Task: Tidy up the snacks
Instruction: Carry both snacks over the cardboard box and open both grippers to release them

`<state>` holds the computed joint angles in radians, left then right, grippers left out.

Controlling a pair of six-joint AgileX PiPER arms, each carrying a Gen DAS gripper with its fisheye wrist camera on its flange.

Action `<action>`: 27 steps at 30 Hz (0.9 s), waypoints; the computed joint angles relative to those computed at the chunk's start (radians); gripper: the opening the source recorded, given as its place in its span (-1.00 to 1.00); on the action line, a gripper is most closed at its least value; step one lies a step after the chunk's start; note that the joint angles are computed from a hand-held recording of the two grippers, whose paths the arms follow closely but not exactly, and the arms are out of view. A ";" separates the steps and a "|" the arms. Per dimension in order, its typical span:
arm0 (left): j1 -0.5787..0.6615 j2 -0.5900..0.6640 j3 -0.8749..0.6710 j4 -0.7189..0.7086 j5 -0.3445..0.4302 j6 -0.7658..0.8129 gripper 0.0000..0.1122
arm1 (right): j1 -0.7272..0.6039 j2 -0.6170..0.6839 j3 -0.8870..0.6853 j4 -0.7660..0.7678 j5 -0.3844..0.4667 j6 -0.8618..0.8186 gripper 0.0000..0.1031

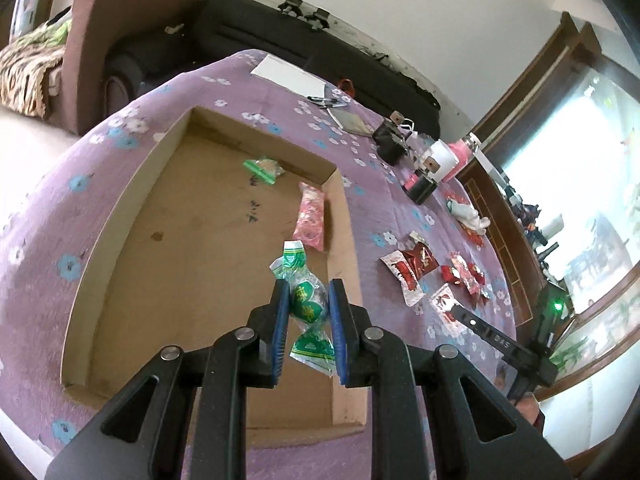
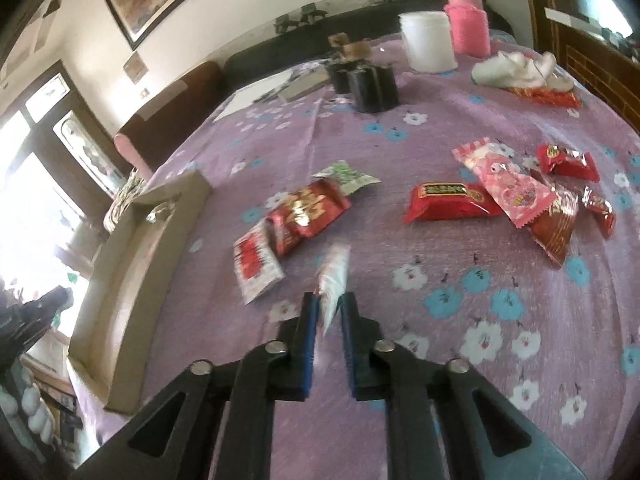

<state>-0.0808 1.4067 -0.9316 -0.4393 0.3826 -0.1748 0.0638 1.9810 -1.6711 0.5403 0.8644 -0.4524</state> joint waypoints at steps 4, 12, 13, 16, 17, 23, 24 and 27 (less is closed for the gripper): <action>0.026 -0.007 0.046 -0.152 -0.021 0.133 -0.70 | 0.032 -0.062 0.043 -0.051 -0.013 0.001 -0.74; 0.028 -0.048 0.105 -0.246 -0.034 0.216 -0.70 | 0.090 -0.012 0.016 -0.271 -0.083 0.144 -0.24; 0.028 -0.055 0.111 -0.244 -0.036 0.213 -0.70 | 0.095 -0.001 0.009 -0.302 -0.094 0.158 -0.23; 0.026 -0.071 0.126 -0.250 -0.042 0.216 -0.70 | 0.092 0.014 0.002 -0.334 -0.105 0.176 -0.16; 0.026 -0.074 0.131 -0.263 -0.043 0.226 -0.70 | 0.083 0.023 -0.010 -0.315 -0.092 0.170 -0.16; 0.027 -0.070 0.145 -0.331 -0.045 0.284 -0.70 | 0.020 0.046 -0.032 -0.155 -0.050 0.119 -0.60; 0.026 -0.071 0.146 -0.330 -0.045 0.283 -0.70 | 0.009 0.051 -0.041 -0.117 -0.028 0.097 -0.70; 0.036 -0.079 0.148 -0.344 -0.037 0.297 -0.70 | 0.002 0.029 -0.030 -0.072 -0.017 0.063 -0.83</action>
<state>-0.0446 1.3274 -0.7838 -0.7828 0.3456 0.1225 0.0660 2.0097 -1.7016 0.4685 0.8475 -0.3890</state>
